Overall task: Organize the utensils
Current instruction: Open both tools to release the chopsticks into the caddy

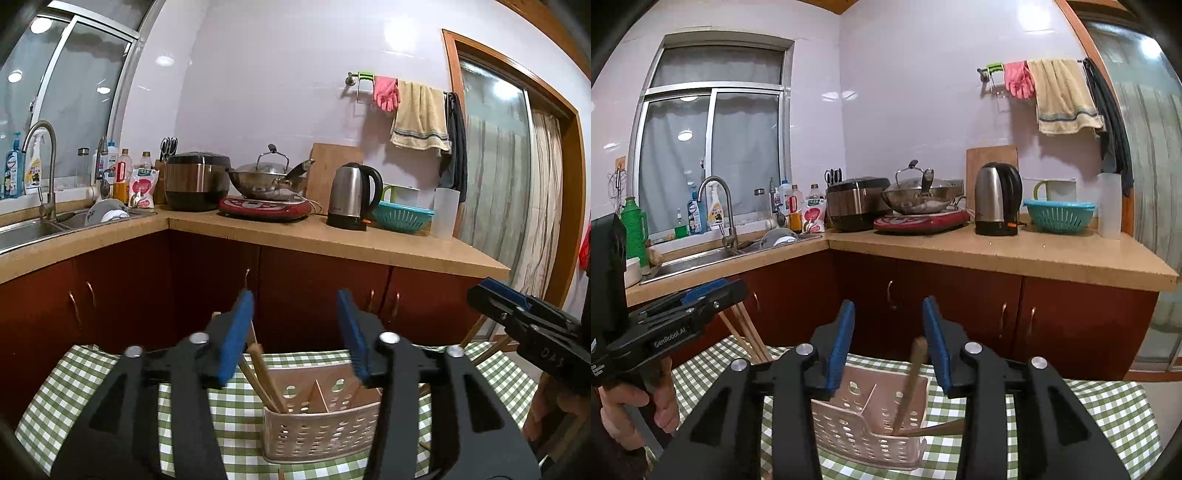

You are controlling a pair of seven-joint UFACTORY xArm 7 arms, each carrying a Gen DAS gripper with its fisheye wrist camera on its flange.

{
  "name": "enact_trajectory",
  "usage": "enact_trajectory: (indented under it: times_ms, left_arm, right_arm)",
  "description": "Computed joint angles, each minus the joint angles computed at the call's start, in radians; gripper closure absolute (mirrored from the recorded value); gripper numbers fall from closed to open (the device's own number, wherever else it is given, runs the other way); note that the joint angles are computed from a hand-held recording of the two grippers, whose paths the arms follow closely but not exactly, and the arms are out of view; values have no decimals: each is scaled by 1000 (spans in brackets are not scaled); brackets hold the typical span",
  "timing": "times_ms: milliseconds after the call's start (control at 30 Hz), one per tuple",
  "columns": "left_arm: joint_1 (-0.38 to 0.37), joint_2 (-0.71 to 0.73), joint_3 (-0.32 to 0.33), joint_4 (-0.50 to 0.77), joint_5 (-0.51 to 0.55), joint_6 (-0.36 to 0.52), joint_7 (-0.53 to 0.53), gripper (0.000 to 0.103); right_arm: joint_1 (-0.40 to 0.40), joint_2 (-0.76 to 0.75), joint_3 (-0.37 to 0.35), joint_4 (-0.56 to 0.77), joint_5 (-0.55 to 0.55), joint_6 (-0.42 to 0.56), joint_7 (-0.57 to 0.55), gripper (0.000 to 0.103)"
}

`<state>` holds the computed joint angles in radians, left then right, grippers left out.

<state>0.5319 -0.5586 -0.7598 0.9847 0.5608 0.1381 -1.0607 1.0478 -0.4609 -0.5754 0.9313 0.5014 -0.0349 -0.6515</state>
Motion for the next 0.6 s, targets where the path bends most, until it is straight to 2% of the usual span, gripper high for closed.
enact_trajectory:
  times_ms: [100,233,467,600]
  left_arm:
    - [-15,-10,14,-6,-5,1,2,46]
    - [-26,-36,24,-18,-9,9,7,37]
    - [-88,-96,61,-53,-28,38,41,36]
    - [-142,-174,75,-113,-50,74,53,36]
  right_arm:
    - [-15,-17,19,-12,-13,-24,4,54]
    - [-45,-46,47,-32,-65,-49,36,50]
    - [-154,-118,130,-103,-167,-60,119,49]
    - [-225,-183,175,-177,-213,-56,170,49]
